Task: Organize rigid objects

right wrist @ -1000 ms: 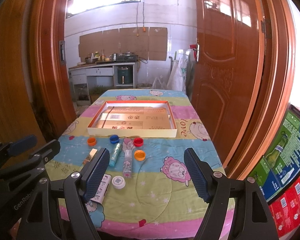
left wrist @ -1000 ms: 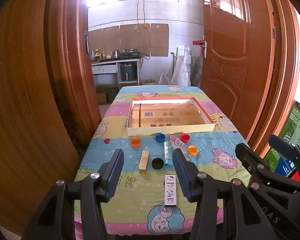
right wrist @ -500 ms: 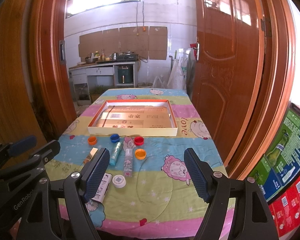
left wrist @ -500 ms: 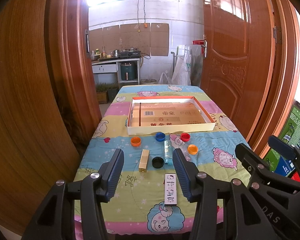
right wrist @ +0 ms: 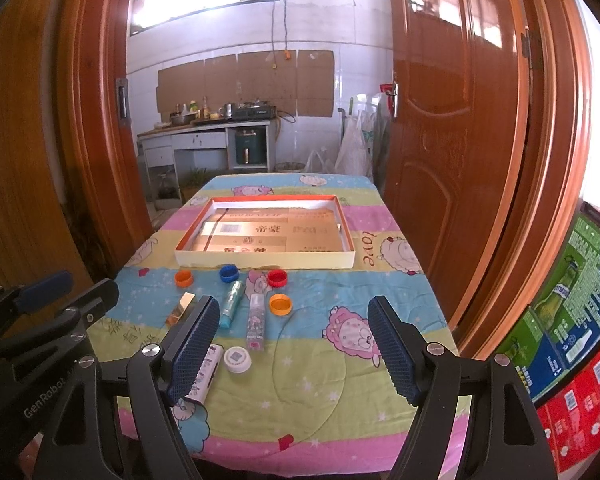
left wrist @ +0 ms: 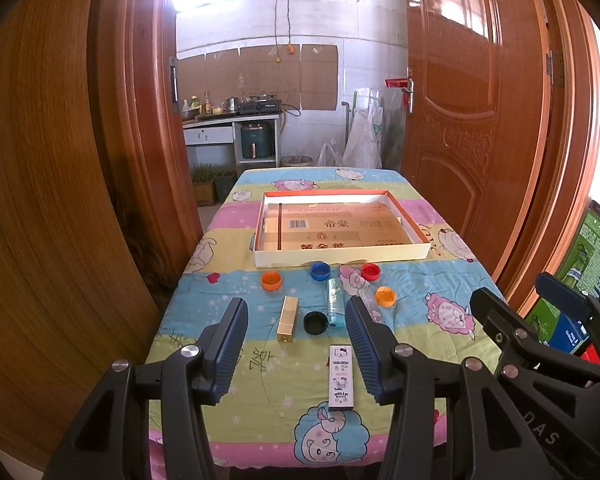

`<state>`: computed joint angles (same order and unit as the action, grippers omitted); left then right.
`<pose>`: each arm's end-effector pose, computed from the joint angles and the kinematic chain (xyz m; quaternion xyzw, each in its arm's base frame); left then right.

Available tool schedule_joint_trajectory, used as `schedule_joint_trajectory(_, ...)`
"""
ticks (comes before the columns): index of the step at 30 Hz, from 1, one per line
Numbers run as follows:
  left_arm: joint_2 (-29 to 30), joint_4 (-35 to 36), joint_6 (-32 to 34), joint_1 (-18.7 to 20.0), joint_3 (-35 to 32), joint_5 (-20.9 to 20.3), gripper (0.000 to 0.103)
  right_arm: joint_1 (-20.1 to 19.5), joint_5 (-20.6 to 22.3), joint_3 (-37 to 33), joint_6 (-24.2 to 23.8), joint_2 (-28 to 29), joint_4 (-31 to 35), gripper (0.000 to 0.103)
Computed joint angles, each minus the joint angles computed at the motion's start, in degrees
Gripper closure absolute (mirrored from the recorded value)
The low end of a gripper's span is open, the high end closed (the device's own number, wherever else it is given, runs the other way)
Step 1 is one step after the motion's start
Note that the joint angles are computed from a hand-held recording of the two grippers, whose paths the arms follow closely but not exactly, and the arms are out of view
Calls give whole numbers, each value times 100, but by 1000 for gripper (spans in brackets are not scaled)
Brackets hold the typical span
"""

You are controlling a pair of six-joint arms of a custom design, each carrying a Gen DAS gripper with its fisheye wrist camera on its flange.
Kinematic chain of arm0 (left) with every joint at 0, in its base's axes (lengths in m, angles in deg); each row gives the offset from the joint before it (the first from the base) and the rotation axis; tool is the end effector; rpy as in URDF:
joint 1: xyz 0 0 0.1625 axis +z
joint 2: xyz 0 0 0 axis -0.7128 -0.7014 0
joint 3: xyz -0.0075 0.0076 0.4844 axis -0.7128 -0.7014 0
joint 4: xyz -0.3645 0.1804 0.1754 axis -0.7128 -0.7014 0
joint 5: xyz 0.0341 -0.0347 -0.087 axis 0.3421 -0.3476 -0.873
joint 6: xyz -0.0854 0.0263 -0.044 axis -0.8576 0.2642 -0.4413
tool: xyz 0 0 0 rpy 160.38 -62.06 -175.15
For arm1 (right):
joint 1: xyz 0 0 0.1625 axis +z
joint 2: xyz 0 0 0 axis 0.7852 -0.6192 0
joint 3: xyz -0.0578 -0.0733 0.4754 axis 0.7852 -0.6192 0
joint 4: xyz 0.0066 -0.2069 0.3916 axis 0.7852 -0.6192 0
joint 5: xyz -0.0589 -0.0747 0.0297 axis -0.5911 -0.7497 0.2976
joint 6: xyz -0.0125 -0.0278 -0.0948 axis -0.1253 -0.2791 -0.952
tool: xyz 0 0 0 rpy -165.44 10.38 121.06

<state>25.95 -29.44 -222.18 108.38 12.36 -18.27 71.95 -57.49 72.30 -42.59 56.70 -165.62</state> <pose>-0.1058 -0.6503 0.3698 0.2161 0.8228 -0.4146 0.3232 0.4662 -0.6027 0.0215 0.1781 -0.8028 0.4504 0.3478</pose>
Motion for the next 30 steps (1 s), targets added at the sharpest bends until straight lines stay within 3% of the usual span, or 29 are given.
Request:
schedule_joint_trajectory(19, 168, 250, -48, 144, -198, -54, 52, -105, -65, 160, 222, -72, 41, 25)
schedule_joint_trajectory(30, 695, 820, -198, 509, -330, 444, 52, -402, -96, 365, 918, -196, 655, 25)
